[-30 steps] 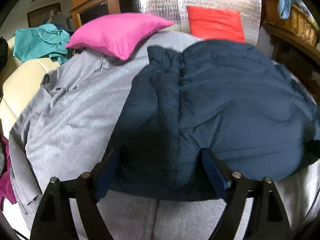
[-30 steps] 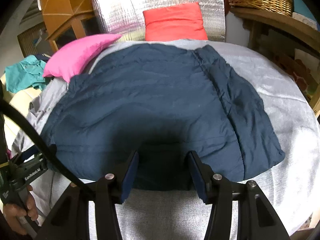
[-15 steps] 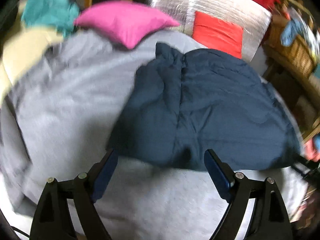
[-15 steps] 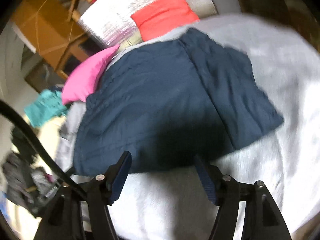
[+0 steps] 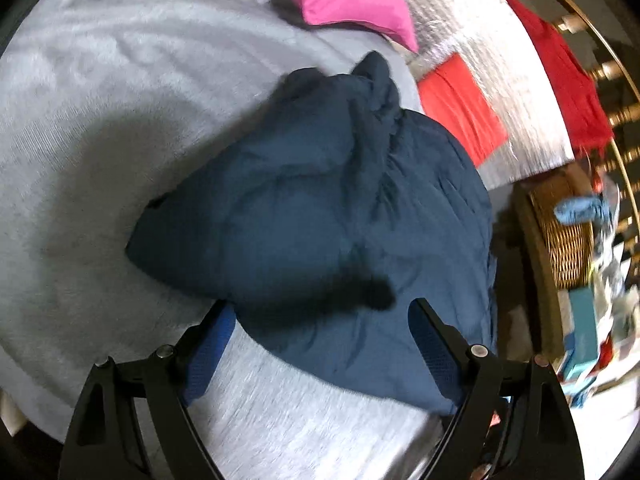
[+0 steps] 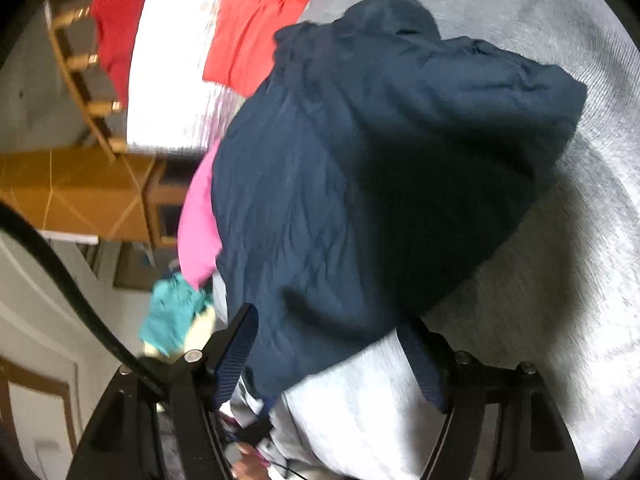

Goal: Fold large clothes

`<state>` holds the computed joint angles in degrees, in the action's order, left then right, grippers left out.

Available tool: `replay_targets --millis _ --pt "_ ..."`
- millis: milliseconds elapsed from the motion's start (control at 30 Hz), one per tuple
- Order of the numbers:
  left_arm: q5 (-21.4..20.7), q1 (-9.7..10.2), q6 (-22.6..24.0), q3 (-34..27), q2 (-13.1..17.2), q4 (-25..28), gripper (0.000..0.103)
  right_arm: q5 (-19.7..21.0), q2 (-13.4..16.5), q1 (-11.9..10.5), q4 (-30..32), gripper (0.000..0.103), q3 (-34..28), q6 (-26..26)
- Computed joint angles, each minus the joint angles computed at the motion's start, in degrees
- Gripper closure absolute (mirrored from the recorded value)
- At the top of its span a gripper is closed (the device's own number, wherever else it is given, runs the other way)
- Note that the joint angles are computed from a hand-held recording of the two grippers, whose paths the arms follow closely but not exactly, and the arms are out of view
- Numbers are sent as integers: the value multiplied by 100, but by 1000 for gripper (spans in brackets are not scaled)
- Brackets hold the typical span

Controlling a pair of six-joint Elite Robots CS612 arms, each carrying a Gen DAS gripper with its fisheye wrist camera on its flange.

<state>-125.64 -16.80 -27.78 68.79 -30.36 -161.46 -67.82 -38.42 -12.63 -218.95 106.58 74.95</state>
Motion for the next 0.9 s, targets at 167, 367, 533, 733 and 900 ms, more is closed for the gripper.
replay_targets --millis 167,367,533,733,900 --pt "-170 25 -386 -370 210 111 15 -483 225 72 -298 28 -167 702" --pt "76 46 -371 -478 274 -17 49 -991 105 218 217 55 -277 53" --pt "232 76 -324 -433 251 -471 74 -1359 -108 347 709 62 -322 -877" --pt "619 36 130 -299 132 -213 74 -1072 -93 318 1067 62 -419 -914" --pt "371 121 130 -303 60 196 51 -699 -184 195 1024 53 -230 -831"
